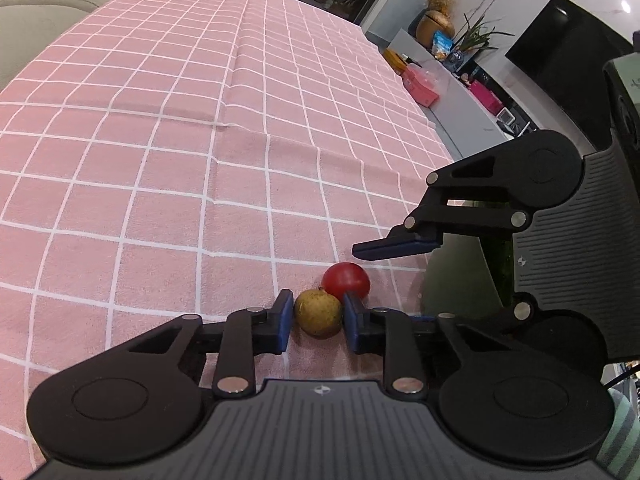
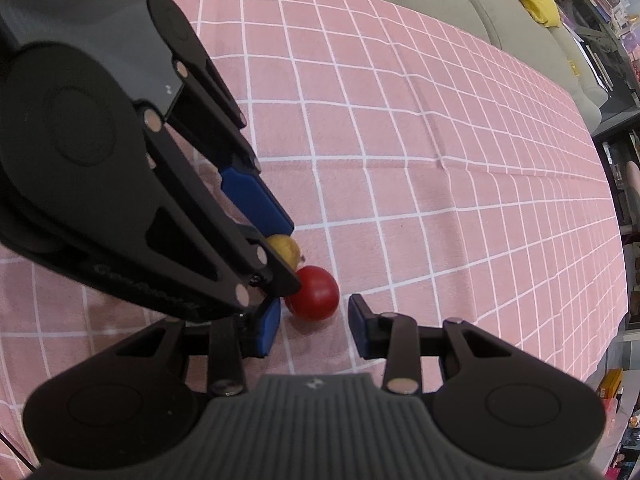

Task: Organize fruits
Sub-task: 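Grasp the longan with the left tool while the right tool grasps the cherry tomato, then carry the longan and tomato over the colander and open both tools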

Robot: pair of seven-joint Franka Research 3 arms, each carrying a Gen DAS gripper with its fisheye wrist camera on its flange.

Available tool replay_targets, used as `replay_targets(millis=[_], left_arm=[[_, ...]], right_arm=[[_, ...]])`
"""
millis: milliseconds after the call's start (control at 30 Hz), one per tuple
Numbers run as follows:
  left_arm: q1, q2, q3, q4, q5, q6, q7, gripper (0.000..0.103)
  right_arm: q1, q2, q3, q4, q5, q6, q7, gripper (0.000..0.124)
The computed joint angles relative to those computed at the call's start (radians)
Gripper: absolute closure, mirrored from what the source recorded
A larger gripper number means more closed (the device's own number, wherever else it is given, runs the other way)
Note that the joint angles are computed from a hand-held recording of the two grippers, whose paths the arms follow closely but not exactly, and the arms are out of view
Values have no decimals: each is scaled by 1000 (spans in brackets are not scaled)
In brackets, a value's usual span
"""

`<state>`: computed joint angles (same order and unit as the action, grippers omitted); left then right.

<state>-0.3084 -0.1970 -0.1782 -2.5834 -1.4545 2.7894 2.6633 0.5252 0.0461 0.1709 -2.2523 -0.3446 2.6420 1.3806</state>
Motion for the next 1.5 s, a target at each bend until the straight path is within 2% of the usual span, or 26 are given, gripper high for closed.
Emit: replay_targets(millis=[100, 200, 433, 667, 867, 1067, 1267, 1500], left_arm=[[0, -13, -3, -12, 18, 9, -29, 74], [-2, -35, 3, -26, 49, 14, -78, 74], [-22, -83, 28, -62, 118, 37, -169, 74], [-57, -131, 53, -96, 173, 59, -250, 74], [-97, -190, 76, -130, 232, 77, -326, 74], [-129, -260, 101, -171, 356, 93, -449, 74], [-212, -330, 152, -191, 409, 108, -507, 74], [-363, -358, 220, -172, 434, 140, -540, 74]], right_arm=[[-3, -1, 0, -1, 25, 0, -19, 92], [-5, 1, 1, 9, 60, -10, -42, 99], [-3, 4, -1, 18, 78, -14, -18, 101], [-6, -8, -5, 18, 98, -1, 65, 102], [-11, -83, 16, -27, 114, 29, 160, 102], [-30, -189, 48, -104, 126, 71, 266, 102], [-74, -342, 97, -224, 139, 114, 396, 102], [-123, -527, 144, -358, 192, 106, 498, 102]])
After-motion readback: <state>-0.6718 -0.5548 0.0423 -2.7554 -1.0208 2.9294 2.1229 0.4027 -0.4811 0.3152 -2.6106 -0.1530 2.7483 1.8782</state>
